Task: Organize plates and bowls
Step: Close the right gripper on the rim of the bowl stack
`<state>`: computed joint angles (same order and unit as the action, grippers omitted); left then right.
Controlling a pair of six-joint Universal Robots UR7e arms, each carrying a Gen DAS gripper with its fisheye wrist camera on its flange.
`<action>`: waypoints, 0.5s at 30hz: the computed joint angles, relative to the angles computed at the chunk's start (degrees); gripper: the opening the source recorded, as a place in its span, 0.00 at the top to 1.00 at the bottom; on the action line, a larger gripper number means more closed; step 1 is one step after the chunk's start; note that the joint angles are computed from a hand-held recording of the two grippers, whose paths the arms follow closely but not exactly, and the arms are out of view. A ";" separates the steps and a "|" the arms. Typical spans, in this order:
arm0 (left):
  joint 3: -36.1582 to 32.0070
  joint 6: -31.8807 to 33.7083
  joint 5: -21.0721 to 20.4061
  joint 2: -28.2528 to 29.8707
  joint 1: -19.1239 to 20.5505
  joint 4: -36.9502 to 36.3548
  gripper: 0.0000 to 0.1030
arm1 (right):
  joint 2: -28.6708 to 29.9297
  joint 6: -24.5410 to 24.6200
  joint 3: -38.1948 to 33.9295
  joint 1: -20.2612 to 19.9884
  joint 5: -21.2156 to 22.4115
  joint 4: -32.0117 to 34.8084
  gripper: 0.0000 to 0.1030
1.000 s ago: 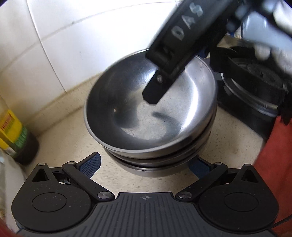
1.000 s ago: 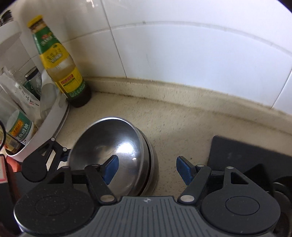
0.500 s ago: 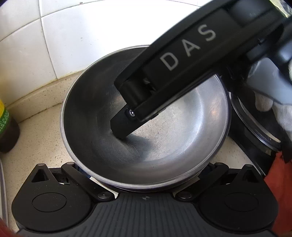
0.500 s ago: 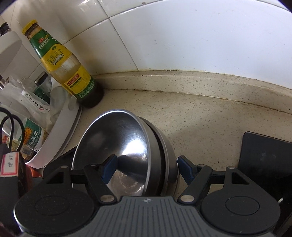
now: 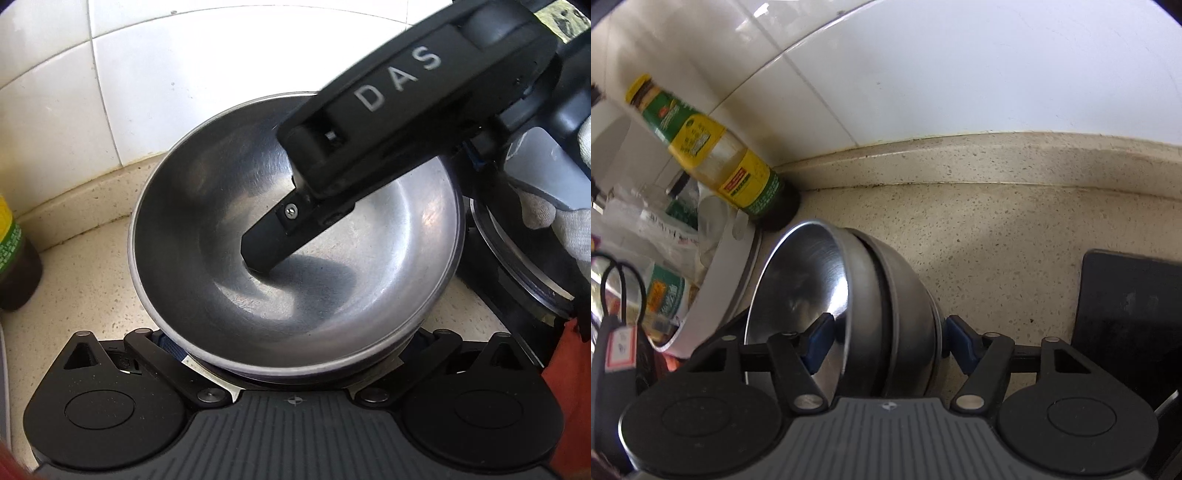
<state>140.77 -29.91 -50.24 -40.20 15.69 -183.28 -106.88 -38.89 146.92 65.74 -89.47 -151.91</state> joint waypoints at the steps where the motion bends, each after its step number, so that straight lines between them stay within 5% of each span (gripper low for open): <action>1: 0.08 -0.41 0.11 0.06 -0.01 -0.17 0.00 | 0.03 -0.51 0.08 0.26 -0.21 -0.27 0.38; 15: -0.79 -7.62 3.02 -3.31 -1.93 9.67 0.00 | 2.85 1.75 -0.73 1.73 0.90 -1.40 0.39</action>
<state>139.98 -37.54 -47.22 -43.51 13.76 -173.62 -104.03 -37.14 146.19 67.47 -88.58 -153.31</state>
